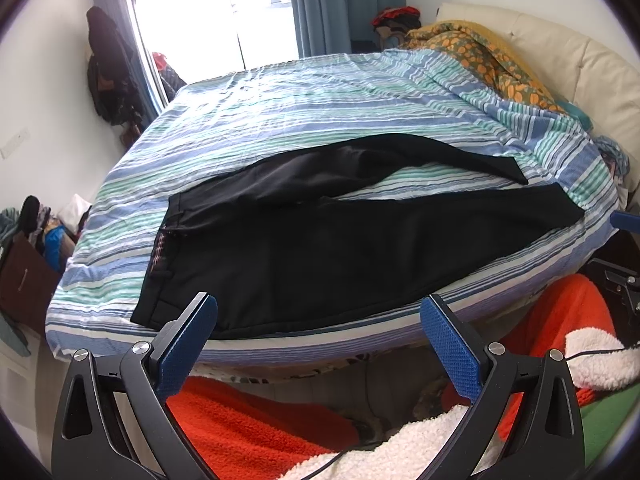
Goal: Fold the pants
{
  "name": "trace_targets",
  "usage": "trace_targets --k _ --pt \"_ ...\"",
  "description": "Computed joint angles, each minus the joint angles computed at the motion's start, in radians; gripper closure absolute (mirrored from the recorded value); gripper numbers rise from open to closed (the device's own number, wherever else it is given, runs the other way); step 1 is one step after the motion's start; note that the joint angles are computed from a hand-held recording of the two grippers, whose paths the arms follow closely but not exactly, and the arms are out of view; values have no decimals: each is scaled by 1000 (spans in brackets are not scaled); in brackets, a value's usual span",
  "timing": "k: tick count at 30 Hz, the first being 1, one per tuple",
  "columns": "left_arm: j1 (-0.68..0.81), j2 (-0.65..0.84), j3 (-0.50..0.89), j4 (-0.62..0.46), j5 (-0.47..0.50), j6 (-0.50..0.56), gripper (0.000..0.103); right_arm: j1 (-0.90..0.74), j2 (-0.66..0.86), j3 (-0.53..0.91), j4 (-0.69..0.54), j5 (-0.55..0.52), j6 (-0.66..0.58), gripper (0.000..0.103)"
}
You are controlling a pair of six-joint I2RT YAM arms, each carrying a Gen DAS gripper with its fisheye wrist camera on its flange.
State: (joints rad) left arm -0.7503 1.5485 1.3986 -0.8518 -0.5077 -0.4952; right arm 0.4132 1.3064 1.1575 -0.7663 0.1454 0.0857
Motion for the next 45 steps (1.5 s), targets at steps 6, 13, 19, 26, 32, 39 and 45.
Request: trace_targets --k 6,13,19,26,32,39,45 --pt "-3 2 0 2 -1 -2 1 1 1 1 0 2 -1 0" --pt "-3 2 -1 2 -1 -2 1 1 -1 -2 3 2 -4 0" --pt "-3 0 -5 6 -3 1 1 1 -1 -3 4 3 -4 0" --pt "-4 0 -5 9 -4 4 1 5 -4 -4 5 6 -3 0" --pt "-14 3 1 5 -13 2 1 7 -5 0 1 7 -3 0" --pt "-17 3 4 1 -13 -1 1 8 -16 -8 0 7 -8 0" --pt "-20 4 4 1 -15 -2 1 8 -19 -10 0 8 -11 0"
